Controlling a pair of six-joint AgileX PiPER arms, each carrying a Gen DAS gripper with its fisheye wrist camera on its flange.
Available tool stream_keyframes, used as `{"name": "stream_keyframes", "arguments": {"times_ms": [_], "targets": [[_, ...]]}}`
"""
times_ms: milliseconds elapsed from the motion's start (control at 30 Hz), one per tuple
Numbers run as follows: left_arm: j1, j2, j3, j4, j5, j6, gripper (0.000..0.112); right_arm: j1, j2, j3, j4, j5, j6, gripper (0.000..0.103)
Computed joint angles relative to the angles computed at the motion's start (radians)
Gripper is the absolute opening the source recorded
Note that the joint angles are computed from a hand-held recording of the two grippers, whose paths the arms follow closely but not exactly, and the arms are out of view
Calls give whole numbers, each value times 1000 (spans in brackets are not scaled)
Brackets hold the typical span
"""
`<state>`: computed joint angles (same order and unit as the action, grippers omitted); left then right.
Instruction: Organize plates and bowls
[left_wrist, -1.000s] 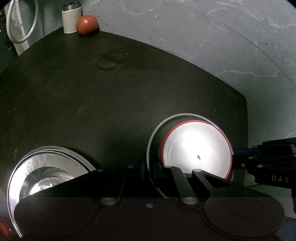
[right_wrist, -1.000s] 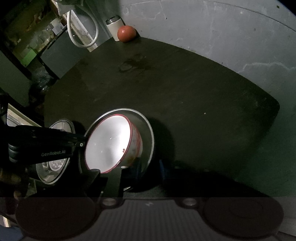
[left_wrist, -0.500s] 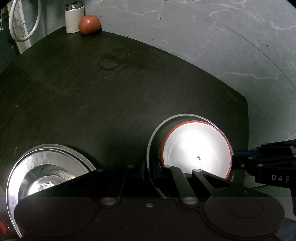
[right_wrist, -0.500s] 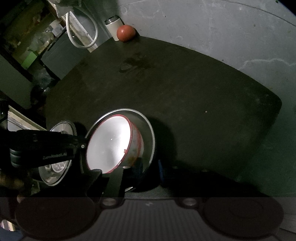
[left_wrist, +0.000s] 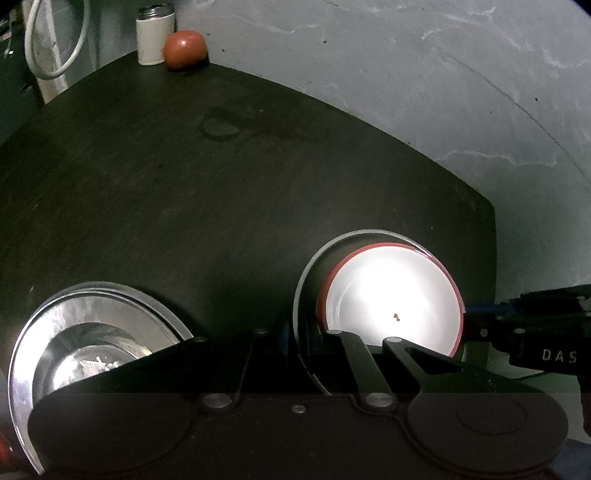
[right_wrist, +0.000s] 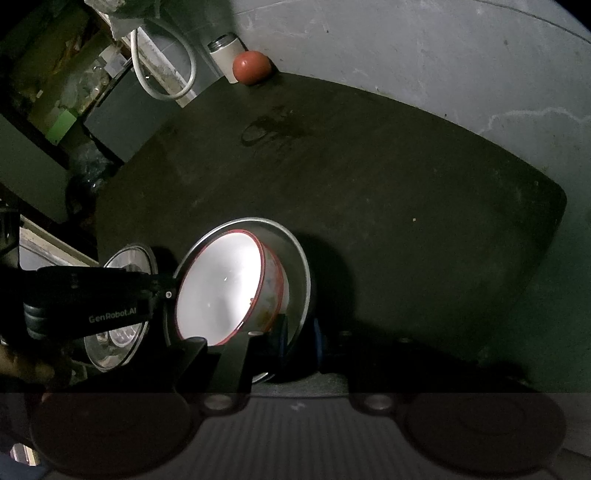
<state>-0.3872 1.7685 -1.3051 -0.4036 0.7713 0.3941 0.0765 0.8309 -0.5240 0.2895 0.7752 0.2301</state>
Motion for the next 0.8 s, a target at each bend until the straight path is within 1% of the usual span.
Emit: {"name": "stream_keyframes", "arguments": {"times_ms": [100,200,500,800], "targets": [[6,3,-7,-14,15,-25,6,20,-1,-1,-25,-4,29,16],[1,-3,-1,-13,12,-39,6,15,-5,1,-25,-2,33,15],[19,-6,10,-76,20,-44,5,-66,-6,1,44,21,-50,14],[32,-49,42,-88,-6,-57,5,-131,1,-14,117,42,-160,14]]}}
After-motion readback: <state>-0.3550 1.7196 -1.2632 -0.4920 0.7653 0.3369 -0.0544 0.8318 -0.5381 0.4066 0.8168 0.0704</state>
